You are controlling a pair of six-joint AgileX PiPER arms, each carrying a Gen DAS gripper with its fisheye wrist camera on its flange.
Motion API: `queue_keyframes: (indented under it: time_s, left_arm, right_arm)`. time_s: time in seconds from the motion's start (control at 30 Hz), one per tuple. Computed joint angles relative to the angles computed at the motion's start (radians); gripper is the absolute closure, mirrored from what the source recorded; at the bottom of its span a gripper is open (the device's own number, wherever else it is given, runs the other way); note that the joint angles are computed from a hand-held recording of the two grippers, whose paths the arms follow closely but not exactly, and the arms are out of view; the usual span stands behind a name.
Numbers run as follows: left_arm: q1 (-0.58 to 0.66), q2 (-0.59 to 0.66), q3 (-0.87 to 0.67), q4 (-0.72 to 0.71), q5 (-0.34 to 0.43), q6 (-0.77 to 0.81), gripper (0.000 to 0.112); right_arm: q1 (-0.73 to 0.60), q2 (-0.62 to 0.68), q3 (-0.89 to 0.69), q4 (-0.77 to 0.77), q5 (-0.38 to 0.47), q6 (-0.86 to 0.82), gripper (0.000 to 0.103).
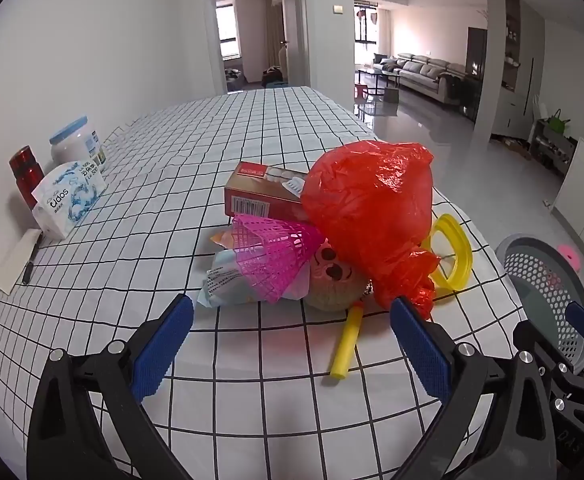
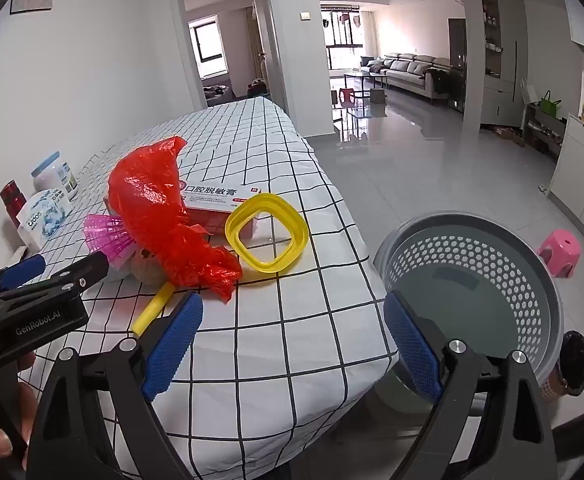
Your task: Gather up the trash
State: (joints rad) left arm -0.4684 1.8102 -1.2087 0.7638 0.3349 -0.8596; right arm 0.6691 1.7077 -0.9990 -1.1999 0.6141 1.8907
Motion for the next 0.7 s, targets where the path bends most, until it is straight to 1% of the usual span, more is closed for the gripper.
queue_keyframes:
  time_s: [0.17, 0.2, 0.27, 0.3, 0.43, 0.7]
  left_arm:
    - [0.010, -0.005, 0.005, -0.020, -0.006, 0.010, 0.015]
    - [-0.004, -0.003, 0.005, 0.009, 0.004, -0.008, 0.015]
    - [-0.007, -0.003, 0.006, 0.014, 0.007, -0.015, 0.015]
    - [-0.009, -0.004, 0.008, 0.013, 0.007, -0.015, 0.015]
    - [-0.007, -0.021, 0.030, 0.020, -0.002, -0.023, 0.015]
    - [-0.002, -0.017, 0.026, 0.003, -0.004, -0.005, 0.015]
  right_arm:
    - [-0.001, -0.001, 0.000, -0.001, -0.003, 0.000, 0.015]
    - [-0.002, 0.000, 0.000, 0.000, -0.004, 0.000, 0.015]
    - [-0.004, 0.002, -0.001, 0.001, -0.008, -0.003, 0.015]
    - [0.006, -0.005, 0.002, -0.004, 0.007, 0.005, 0.015]
    - [0.006, -0.005, 0.002, -0.005, 0.007, 0.006, 0.015]
    - [0.006, -0.002, 0.000, -0.008, 0.009, 0.007, 0.015]
